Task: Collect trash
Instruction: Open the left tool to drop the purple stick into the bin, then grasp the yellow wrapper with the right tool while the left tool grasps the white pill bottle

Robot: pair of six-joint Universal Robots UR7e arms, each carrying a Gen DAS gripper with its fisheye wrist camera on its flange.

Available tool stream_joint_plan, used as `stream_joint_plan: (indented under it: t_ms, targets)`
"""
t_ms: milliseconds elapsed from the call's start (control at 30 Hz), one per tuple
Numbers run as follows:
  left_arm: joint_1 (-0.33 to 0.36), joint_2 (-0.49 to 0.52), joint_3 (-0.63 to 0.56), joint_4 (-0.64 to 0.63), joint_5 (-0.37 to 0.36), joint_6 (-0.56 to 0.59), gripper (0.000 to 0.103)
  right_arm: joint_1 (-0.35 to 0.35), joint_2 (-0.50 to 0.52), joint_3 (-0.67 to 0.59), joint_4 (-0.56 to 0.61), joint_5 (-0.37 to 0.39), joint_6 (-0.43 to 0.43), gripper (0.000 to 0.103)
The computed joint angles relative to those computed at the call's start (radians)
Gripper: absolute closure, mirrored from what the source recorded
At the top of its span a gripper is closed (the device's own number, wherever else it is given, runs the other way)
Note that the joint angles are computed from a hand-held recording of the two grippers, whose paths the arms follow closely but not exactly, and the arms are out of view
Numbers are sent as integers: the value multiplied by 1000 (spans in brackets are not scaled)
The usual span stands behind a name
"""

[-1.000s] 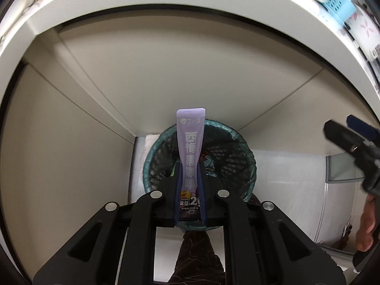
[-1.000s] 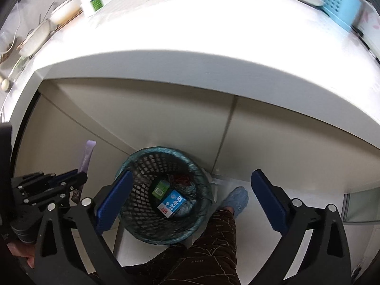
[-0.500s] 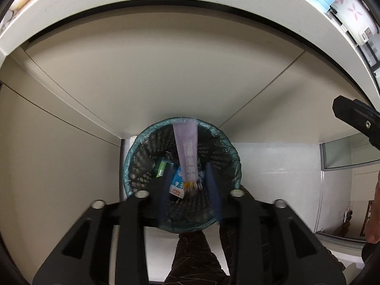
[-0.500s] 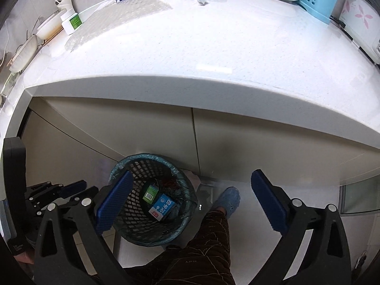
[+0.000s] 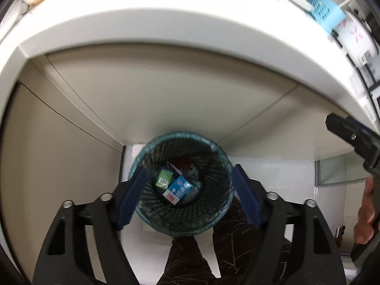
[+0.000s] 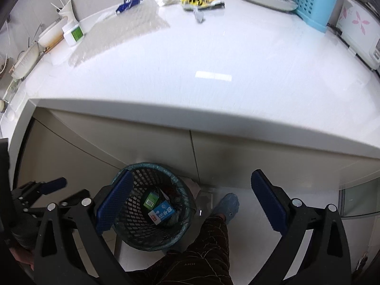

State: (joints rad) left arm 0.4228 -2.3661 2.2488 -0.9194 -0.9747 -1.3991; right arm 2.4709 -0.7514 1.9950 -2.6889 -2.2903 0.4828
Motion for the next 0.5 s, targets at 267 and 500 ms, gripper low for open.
stream_joint_plan:
  t_ms: [267, 500]
  targets:
    - [-139, 87, -170, 204, 103, -188, 6, 21, -45, -42, -19, -32, -32, 8]
    - [-48, 206, -312, 195, 234, -138, 6, 15, -50, -125, -17, -61, -109, 8]
